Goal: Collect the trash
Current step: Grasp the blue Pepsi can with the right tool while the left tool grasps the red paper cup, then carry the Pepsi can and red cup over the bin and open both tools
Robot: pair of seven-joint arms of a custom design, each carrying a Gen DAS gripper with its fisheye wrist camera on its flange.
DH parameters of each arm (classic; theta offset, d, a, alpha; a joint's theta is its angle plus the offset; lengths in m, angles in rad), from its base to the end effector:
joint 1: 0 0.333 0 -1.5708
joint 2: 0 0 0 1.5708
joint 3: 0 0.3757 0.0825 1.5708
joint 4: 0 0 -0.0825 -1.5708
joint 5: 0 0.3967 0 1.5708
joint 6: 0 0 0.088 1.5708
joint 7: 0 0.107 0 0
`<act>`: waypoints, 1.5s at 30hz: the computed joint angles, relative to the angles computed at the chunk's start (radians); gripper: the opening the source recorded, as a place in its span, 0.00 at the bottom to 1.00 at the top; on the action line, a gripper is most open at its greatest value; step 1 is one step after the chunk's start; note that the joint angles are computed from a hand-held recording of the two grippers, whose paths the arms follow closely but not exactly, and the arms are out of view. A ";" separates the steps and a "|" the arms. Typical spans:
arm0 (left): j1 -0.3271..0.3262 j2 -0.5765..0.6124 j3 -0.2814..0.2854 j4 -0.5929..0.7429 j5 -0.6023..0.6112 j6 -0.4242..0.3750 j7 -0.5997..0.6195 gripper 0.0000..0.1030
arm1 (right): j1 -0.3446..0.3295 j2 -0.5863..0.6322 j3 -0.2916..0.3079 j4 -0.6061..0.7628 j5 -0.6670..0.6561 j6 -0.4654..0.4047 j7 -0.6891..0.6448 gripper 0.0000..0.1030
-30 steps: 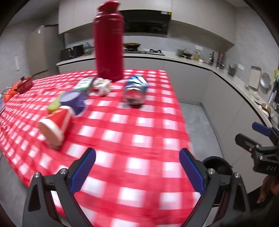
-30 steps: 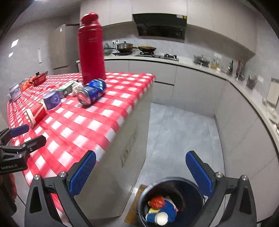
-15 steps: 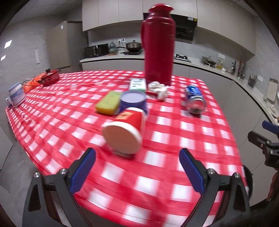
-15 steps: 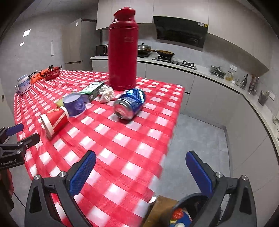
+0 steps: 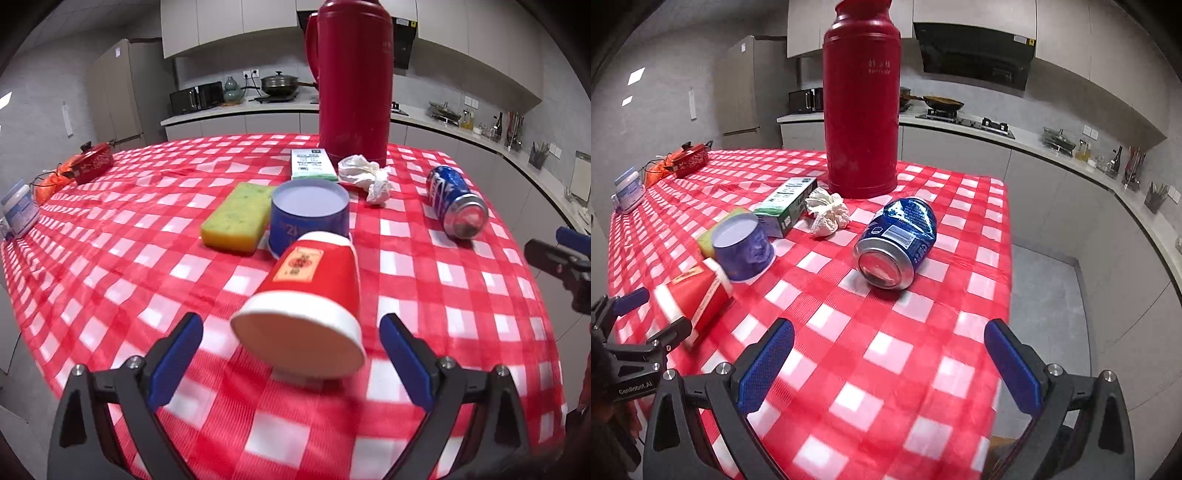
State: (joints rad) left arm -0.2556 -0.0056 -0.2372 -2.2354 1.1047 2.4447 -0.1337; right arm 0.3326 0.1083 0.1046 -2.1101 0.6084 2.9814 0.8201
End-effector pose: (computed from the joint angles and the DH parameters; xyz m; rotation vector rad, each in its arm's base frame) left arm 0.4883 -0.2612 0.4461 -2.0055 1.3306 -0.5309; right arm 0.5783 0.2238 0.4975 -2.1347 1.1010 -0.5021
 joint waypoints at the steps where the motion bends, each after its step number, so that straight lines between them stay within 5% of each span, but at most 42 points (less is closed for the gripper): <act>1: 0.004 0.007 0.005 0.004 0.002 0.010 0.004 0.94 | 0.006 0.014 -0.007 0.013 -0.022 -0.006 0.025 1.00; 7: 0.033 0.039 0.031 0.023 0.008 0.096 0.017 0.76 | 0.038 0.126 -0.034 0.133 -0.109 -0.042 0.152 1.00; 13: 0.046 0.062 0.046 0.046 0.031 0.128 0.009 0.68 | 0.104 0.254 -0.113 0.290 -0.249 -0.097 0.332 1.00; 18: 0.052 0.058 0.052 0.042 0.056 0.149 -0.028 0.63 | 0.091 0.327 -0.109 0.396 -0.278 -0.160 0.394 1.00; 20: 0.053 0.059 0.052 0.043 0.065 0.152 -0.035 0.60 | 0.085 0.343 -0.106 0.423 -0.283 -0.188 0.404 0.90; 22: 0.055 0.060 0.053 0.043 0.075 0.155 -0.045 0.59 | 0.055 0.350 -0.073 0.439 -0.252 -0.226 0.385 0.77; 26: 0.053 0.059 0.053 0.047 0.103 0.156 -0.070 0.55 | 0.031 0.328 -0.043 0.406 -0.208 -0.214 0.339 0.72; 37: 0.031 0.028 0.027 0.022 0.119 0.142 -0.110 0.52 | -0.028 0.178 0.023 0.213 -0.050 -0.184 0.106 0.69; 45: 0.005 0.024 0.007 0.022 0.097 0.112 -0.110 0.52 | -0.042 0.096 0.018 0.107 0.063 -0.212 -0.012 0.69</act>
